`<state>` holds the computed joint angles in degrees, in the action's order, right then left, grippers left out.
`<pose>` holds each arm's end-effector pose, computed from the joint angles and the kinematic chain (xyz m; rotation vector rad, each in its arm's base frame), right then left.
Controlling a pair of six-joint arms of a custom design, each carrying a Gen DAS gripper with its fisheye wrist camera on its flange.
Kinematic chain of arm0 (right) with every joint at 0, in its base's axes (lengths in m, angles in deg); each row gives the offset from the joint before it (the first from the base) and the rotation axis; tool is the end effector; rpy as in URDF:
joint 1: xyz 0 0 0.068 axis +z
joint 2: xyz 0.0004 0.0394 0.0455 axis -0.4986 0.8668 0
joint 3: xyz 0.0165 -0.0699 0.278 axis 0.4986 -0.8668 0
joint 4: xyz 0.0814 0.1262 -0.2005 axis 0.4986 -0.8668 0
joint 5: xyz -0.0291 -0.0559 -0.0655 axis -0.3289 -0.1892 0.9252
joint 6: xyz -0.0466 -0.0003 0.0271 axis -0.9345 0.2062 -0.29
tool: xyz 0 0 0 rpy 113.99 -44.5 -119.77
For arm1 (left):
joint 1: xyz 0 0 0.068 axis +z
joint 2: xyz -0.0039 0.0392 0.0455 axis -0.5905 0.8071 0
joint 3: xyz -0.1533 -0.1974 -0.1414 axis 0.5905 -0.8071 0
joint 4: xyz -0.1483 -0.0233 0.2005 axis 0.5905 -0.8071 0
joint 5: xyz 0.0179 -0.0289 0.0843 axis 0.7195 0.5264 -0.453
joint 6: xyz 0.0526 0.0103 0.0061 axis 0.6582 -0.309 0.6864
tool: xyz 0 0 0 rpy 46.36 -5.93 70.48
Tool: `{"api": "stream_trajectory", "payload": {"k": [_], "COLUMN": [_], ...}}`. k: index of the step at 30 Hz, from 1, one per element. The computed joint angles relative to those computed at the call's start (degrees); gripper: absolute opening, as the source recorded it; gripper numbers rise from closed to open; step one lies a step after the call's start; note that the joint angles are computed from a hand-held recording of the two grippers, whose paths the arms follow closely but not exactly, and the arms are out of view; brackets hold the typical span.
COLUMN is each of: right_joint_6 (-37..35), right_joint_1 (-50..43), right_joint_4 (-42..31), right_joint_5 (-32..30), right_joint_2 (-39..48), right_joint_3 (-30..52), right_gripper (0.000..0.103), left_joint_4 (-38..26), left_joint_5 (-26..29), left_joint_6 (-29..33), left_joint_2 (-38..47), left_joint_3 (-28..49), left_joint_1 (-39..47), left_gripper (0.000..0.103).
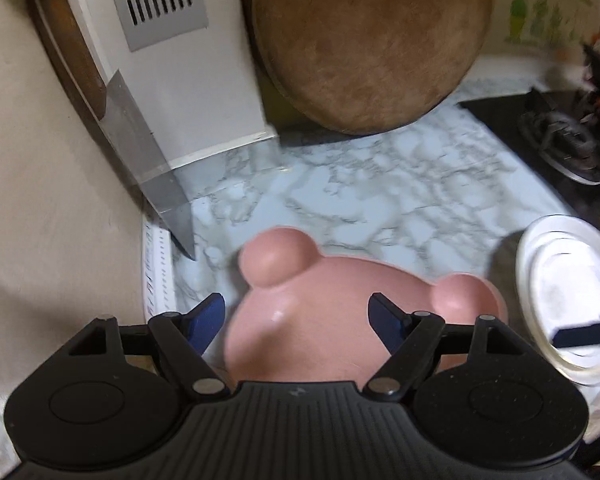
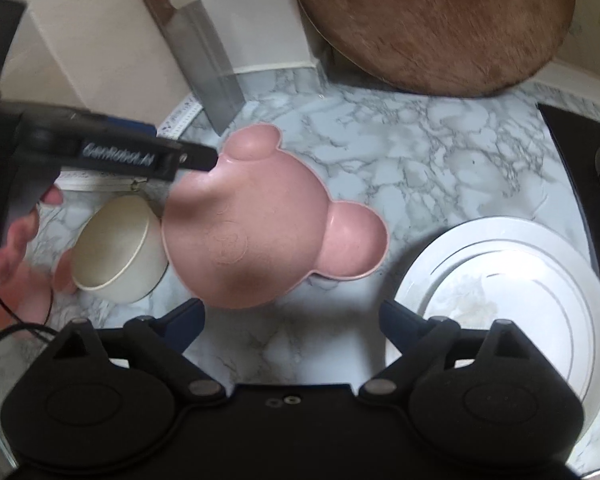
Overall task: Organize plates and bowls
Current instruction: 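Close the left gripper on the pink bear plate rim while the right gripper grips it too, then lift the pink bear plate with both grippers toward the plate stack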
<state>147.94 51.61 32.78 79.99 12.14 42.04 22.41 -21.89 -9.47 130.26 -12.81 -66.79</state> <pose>0.0617 0.2589 0.1814 0.7648 2.3196 0.0588 0.2978 -0.1887 0.2171 1.5123 2.0428 -0.3534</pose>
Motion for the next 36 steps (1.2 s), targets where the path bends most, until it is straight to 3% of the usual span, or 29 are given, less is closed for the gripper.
{"api": "stream_trajectory", "payload": {"k": [2, 10, 17, 19, 23, 36], "right_joint_6": [-0.6, -4.7, -7.6, -7.9, -8.5, -9.4], "right_joint_1": [-1.6, -6.9, -10.6, -11.3, -12.5, -13.8], "right_joint_4": [1.8, 9.1, 17.9, 20.5, 24.4, 24.6], "right_joint_5": [-0.7, -3.3, -5.7, -6.3, -7.5, -7.9], "right_joint_2": [-0.1, -0.4, -1.9, -2.6, -3.1, -3.7], "right_joint_3": [-0.6, -3.3, -7.5, -9.0, -11.0, -12.1], "right_gripper": [0.088, 0.068, 0.043, 0.032, 0.024, 0.017], "left_joint_4": [0.0, -2.7, -4.2, -4.2, -4.2, -3.9], "left_joint_5": [-2.5, -9.4, -9.4, -9.3, -9.1, -6.1], "left_joint_6": [-0.1, 1.6, 0.1, -0.2, -0.4, -1.3], "left_joint_2": [3.2, 13.1, 17.0, 17.6, 18.8, 18.9], "left_joint_3": [2.7, 10.8, 14.3, 14.7, 15.5, 15.1], "left_joint_1": [-1.1, -3.3, -2.6, -2.3, -1.8, -0.8], "left_gripper": [0.057, 0.037, 0.021, 0.02, 0.018, 0.013]}}
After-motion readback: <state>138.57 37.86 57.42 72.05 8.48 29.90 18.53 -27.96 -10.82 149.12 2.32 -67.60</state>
